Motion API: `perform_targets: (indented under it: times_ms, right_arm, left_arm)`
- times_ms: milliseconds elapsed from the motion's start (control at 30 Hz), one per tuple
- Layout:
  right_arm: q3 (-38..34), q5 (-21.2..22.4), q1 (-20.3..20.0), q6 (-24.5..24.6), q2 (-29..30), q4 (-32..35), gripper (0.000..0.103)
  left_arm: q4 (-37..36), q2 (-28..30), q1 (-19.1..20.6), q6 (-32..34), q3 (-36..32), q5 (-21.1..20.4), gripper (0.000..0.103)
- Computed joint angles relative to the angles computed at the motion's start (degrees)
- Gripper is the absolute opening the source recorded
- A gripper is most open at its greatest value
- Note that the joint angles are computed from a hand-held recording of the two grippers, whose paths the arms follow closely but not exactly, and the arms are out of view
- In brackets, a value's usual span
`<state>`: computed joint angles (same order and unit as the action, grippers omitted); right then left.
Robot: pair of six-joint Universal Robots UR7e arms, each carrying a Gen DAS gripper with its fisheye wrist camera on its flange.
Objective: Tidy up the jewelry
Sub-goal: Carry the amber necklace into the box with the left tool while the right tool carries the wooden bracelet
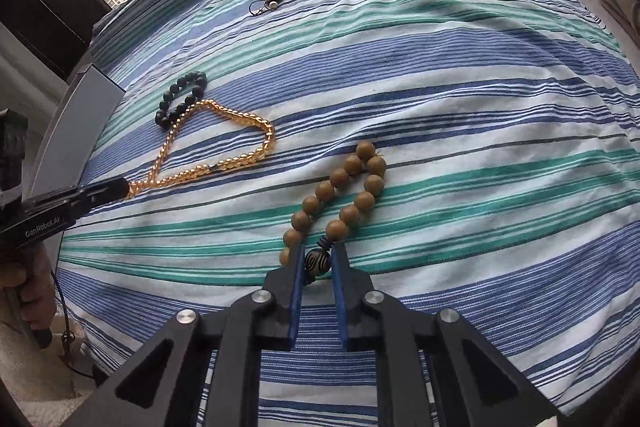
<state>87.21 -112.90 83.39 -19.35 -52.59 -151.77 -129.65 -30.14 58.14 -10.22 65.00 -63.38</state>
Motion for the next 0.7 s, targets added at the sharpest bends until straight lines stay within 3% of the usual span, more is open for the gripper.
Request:
perform_targets:
  times_ms: [233,367,533,700]
  right_arm:
    - [1.4,3.5,2.8,-2.3,-4.1,-0.6,0.014]
    - [0.4,5.6,5.2,-4.9,-4.5,0.7,0.014]
    - [-2.6,7.3,9.6,-9.2,-2.6,3.1,0.014]
    - [-9.2,8.7,14.5,-13.5,3.0,6.5,0.014]
  left_arm:
    - [-6.8,-8.7,-1.5,-2.4,7.9,-1.3,0.005]
    - [-9.1,-13.9,-2.8,-2.9,11.5,1.1,0.005]
    - [-10.6,-22.0,-4.3,-4.6,16.4,5.9,0.005]
    - [-8.1,-28.8,-5.8,-6.1,16.8,14.1,0.005]
